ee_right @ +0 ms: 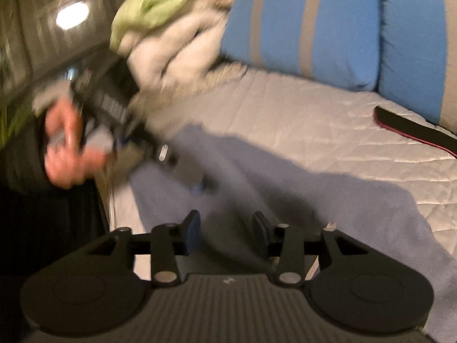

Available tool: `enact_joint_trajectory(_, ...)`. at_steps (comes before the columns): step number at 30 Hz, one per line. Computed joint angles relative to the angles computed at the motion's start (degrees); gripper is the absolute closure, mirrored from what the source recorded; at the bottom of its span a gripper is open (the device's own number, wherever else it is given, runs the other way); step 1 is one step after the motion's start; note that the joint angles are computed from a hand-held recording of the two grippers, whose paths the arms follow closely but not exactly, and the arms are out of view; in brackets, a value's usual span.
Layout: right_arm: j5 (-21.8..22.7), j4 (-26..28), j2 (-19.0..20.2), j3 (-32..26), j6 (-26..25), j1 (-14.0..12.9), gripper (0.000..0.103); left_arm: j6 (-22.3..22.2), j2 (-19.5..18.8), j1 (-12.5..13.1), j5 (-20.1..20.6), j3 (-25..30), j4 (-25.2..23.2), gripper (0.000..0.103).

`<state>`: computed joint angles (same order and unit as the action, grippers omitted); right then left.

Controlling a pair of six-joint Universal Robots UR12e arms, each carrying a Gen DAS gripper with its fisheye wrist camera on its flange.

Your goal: Fold clothes

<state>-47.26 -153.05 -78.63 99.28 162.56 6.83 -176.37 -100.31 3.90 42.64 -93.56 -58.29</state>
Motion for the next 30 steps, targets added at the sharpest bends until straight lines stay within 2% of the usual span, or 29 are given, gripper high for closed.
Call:
enact_joint_trajectory(3,-1.1,-0.2,1.1,-1.3,5.4,-0.3,0.044,0.6,0.0,-0.2,0.8,0.1,-0.4,0.040)
enact_joint_trajectory(8,-1.0,9.0,3.2,-5.0,7.9,-0.7,0.045,0.7,0.0,-0.2,0.8,0.1,-0.6,0.040)
enact_joint_trajectory(10,-0.4,10.5,3.7,-5.5,8.8,-1.0,0.046,0.8,0.0,-0.2,0.8,0.1,-0.6,0.040)
enact_joint_trajectory(11,0.4,10.9,3.7,-5.6,9.2,-1.2,0.063,0.8,0.0,-0.2,0.8,0.1,-0.6,0.040)
enact_joint_trajectory(12,1.3,11.4,3.7,-5.6,9.4,-1.4,0.070,0.9,0.0,-0.2,0.7,0.0,-0.6,0.040)
enact_joint_trajectory(14,2.4,12.0,3.4,-5.5,9.4,-1.8,0.093,1.0,-0.1,-0.1,0.5,0.1,-0.7,0.040)
enact_joint_trajectory(15,1.9,11.5,3.2,-5.3,9.2,-1.8,0.099,1.0,-0.1,0.0,0.3,0.1,-0.7,0.040)
enact_joint_trajectory(24,-2.4,-1.7,2.8,-3.2,12.9,-1.2,0.100,1.4,-0.1,-0.1,0.5,0.2,-0.9,0.040)
enact_joint_trajectory(26,-5.0,-3.2,2.8,-3.0,11.6,-0.5,0.100,1.6,-0.1,-0.1,0.5,0.2,-0.9,0.040)
enact_joint_trajectory(30,-12.5,-3.0,2.7,-3.0,5.2,1.5,0.099,1.7,-0.2,-0.2,0.7,0.3,-1.0,0.040)
